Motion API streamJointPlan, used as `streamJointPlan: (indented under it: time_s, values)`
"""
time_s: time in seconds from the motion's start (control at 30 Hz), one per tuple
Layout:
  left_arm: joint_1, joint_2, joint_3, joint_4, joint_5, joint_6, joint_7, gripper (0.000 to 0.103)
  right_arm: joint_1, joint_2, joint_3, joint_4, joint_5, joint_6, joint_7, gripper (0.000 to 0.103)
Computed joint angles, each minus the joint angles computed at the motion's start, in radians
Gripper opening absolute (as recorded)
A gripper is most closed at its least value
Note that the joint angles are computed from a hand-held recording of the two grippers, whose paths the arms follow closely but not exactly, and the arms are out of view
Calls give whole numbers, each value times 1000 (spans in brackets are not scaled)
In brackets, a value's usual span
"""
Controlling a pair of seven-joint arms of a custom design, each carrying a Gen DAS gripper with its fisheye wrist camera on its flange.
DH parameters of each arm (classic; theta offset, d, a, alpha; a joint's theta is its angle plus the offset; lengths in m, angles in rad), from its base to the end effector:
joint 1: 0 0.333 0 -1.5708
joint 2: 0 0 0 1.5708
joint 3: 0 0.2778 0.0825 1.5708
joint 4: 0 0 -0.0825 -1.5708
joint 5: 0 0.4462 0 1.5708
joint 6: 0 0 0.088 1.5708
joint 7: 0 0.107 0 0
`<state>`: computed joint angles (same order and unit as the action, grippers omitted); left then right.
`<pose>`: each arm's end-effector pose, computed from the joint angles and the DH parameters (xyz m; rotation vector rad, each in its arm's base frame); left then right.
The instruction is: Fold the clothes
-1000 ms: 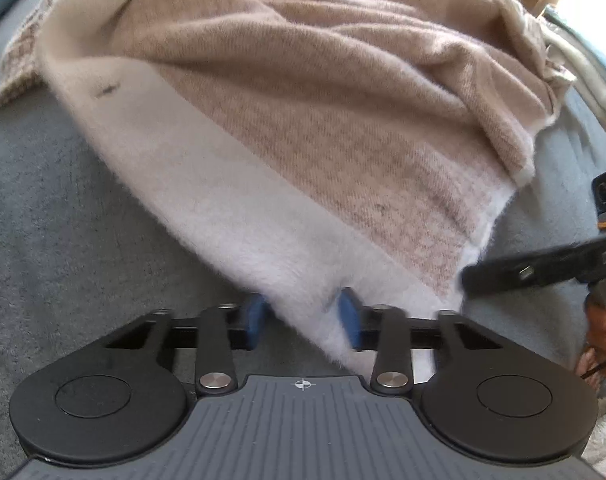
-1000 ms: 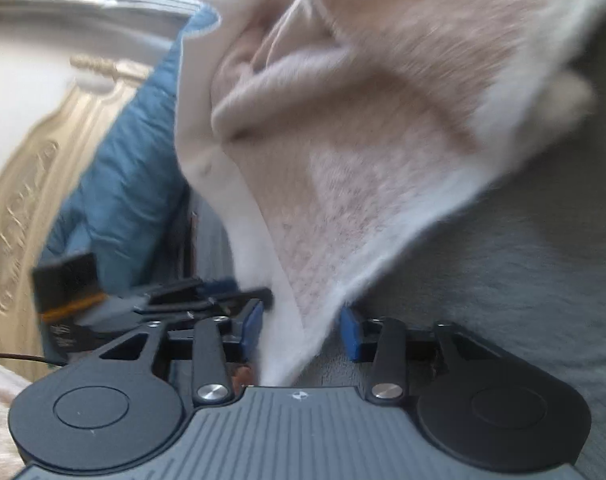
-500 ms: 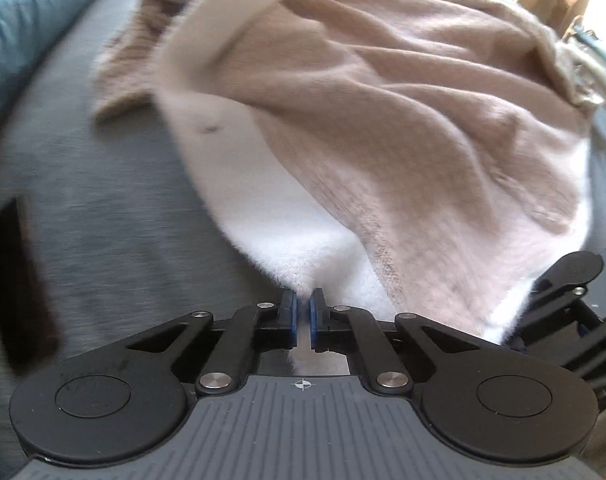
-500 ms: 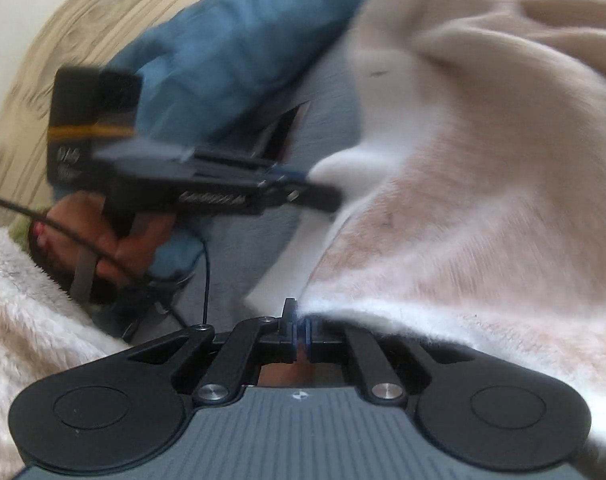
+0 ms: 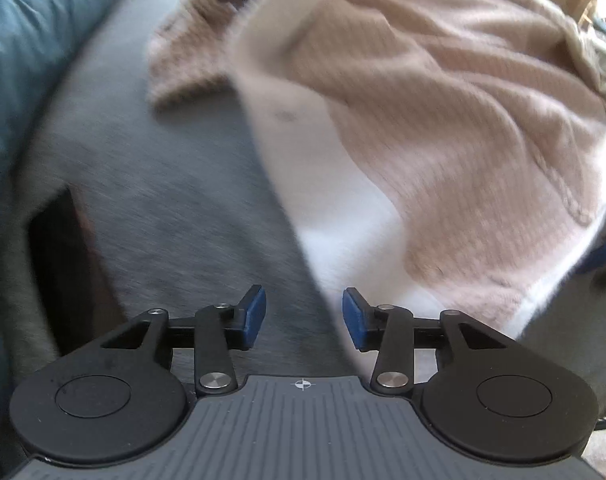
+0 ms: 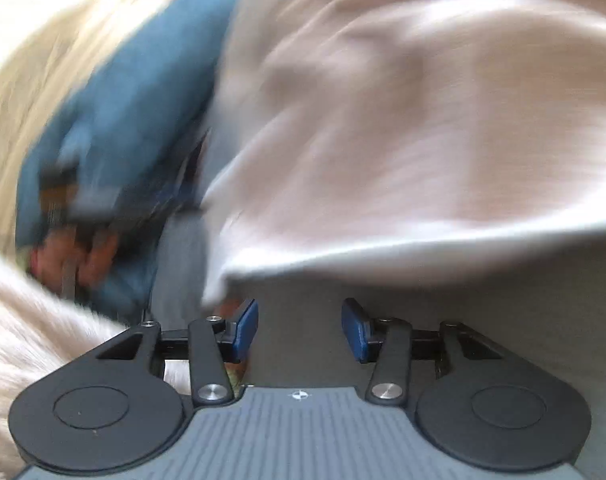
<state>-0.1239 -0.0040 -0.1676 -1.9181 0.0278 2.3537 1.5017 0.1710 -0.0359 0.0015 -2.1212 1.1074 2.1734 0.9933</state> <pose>0.6270 -0.1878 0.4792 -1.7491 2.2236 -0.4998 0.5941 0.1383 0.3854 -1.6955 1.5091 0.5436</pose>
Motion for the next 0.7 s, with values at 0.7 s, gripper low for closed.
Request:
streamJointPlan:
  time_s: [0.7]
  values:
    - [-130, 344, -136, 288, -214, 28, 572, 50, -107, 46, -75, -32, 229, 634, 256, 65]
